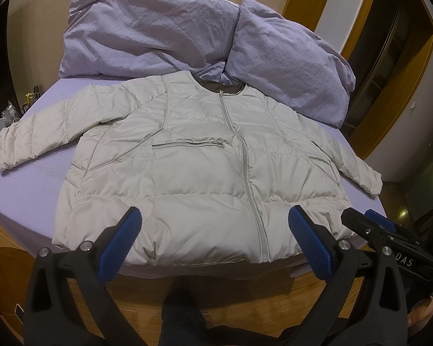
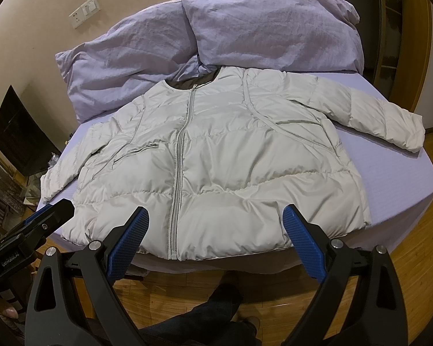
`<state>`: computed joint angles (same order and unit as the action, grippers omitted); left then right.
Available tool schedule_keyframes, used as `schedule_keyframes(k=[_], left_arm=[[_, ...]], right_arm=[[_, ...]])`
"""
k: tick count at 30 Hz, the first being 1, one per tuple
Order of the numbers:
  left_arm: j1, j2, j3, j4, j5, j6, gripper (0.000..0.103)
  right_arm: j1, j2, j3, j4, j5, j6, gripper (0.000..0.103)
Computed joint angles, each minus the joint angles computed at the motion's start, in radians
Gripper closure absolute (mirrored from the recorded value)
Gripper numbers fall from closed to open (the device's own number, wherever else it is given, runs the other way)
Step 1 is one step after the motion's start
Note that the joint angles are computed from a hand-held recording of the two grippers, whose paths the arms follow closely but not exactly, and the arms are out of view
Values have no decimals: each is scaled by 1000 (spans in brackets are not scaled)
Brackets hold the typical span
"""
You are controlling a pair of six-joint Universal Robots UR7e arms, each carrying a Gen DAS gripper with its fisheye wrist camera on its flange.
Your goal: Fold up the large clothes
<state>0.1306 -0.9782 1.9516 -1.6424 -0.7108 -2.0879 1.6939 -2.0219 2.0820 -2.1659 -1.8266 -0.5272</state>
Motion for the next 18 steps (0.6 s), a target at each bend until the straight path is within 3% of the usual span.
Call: schedule_keyframes(k=[18], left_arm=[[2,-2,-2,0,-3,1,2]], right_arm=[[-8,0,-5,5,8,-7,7]])
